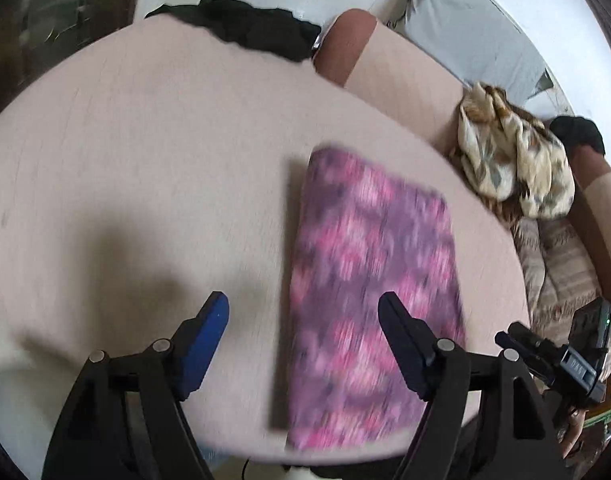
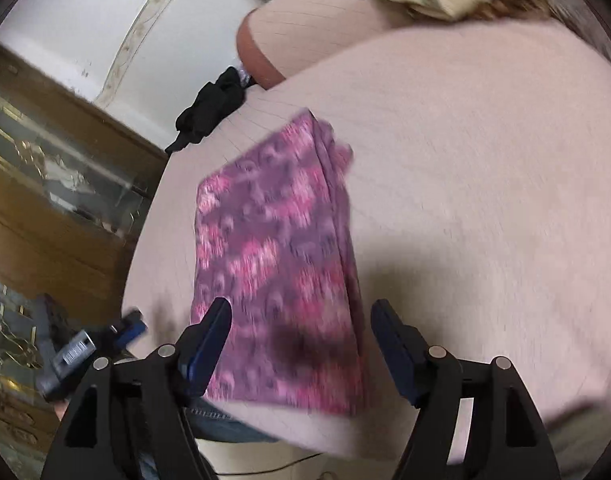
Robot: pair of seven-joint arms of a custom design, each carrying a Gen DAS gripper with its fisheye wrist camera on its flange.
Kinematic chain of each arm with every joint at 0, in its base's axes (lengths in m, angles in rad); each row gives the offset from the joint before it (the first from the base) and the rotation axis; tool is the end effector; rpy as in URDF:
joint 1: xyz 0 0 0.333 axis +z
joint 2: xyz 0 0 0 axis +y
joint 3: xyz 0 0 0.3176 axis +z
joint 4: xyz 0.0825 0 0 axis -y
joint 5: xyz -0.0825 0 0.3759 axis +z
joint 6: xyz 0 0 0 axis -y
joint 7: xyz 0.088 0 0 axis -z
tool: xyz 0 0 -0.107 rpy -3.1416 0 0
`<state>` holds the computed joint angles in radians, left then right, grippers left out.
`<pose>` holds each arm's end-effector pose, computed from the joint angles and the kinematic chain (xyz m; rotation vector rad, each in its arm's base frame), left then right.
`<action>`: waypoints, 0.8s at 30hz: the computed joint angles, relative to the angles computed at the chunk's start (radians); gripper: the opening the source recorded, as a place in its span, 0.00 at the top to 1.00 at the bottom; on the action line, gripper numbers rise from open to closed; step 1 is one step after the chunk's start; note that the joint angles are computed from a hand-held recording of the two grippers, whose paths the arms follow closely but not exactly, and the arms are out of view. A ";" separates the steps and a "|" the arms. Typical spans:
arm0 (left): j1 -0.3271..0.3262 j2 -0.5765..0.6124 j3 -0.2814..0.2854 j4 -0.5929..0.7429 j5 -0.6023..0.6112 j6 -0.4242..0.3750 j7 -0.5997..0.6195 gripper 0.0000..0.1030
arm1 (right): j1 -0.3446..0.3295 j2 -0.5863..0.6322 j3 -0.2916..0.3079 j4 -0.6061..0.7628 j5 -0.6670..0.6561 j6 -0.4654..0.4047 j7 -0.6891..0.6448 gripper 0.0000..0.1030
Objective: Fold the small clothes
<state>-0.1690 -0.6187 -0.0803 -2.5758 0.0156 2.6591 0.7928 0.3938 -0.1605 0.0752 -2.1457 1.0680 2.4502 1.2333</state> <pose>0.3856 -0.1029 0.5486 -2.3691 1.3809 -0.9404 0.4761 0.2437 0.5276 -1.6713 1.5005 0.4261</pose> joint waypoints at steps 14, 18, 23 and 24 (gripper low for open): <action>-0.025 0.600 0.176 0.458 -0.770 0.026 0.660 0.29 | -0.102 0.740 0.122 0.902 -0.133 -0.157 0.163 0.44; 0.029 0.640 0.138 0.480 -0.996 -0.031 0.785 0.50 | -0.103 0.832 0.148 0.995 -0.193 -0.178 0.228 0.64; 0.074 0.616 0.065 0.448 -0.999 0.056 0.797 0.72 | -0.133 0.872 0.188 1.038 -0.198 -0.215 0.245 0.93; 0.081 0.594 0.049 0.432 -1.068 0.078 0.854 0.72 | -0.149 0.850 0.200 1.003 -0.170 -0.200 0.234 0.94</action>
